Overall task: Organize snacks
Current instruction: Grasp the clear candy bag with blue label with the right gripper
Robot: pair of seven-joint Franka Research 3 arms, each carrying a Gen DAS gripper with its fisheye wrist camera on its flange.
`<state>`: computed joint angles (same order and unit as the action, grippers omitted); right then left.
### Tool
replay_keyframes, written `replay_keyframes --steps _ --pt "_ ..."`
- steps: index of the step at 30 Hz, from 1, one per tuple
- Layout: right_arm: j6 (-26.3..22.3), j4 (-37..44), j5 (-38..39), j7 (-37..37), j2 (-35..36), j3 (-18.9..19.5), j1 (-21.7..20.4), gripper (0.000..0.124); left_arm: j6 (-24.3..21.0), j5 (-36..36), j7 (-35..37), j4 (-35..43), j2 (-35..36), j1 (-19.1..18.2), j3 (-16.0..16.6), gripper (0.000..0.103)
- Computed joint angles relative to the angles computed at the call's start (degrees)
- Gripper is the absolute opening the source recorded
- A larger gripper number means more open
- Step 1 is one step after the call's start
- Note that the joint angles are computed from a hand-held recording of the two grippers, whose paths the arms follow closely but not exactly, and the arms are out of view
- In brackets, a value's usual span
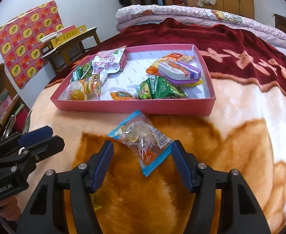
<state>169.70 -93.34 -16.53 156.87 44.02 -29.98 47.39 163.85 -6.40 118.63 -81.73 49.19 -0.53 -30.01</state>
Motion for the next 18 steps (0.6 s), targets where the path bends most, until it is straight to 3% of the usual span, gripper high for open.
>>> replay_keyframes --steps 4,8,18 --pt "1.25 -1.43 0.12 1.39 -0.38 -1.17 0.97 0.042 -0.15 -0.22 0.29 -0.85 -0.46 0.54 -0.49 0.047" --pt "1.14 -2.58 -0.55 2.38 -0.52 -4.75 4.67 0.031 -0.90 -1.23 1.56 -2.30 -1.23 2.08 -2.08 0.047" --pt "2.69 -8.84 -0.80 3.94 -3.88 -7.31 8.87 0.029 -3.44 -4.60 5.79 -4.93 -2.86 3.62 -4.03 0.047"
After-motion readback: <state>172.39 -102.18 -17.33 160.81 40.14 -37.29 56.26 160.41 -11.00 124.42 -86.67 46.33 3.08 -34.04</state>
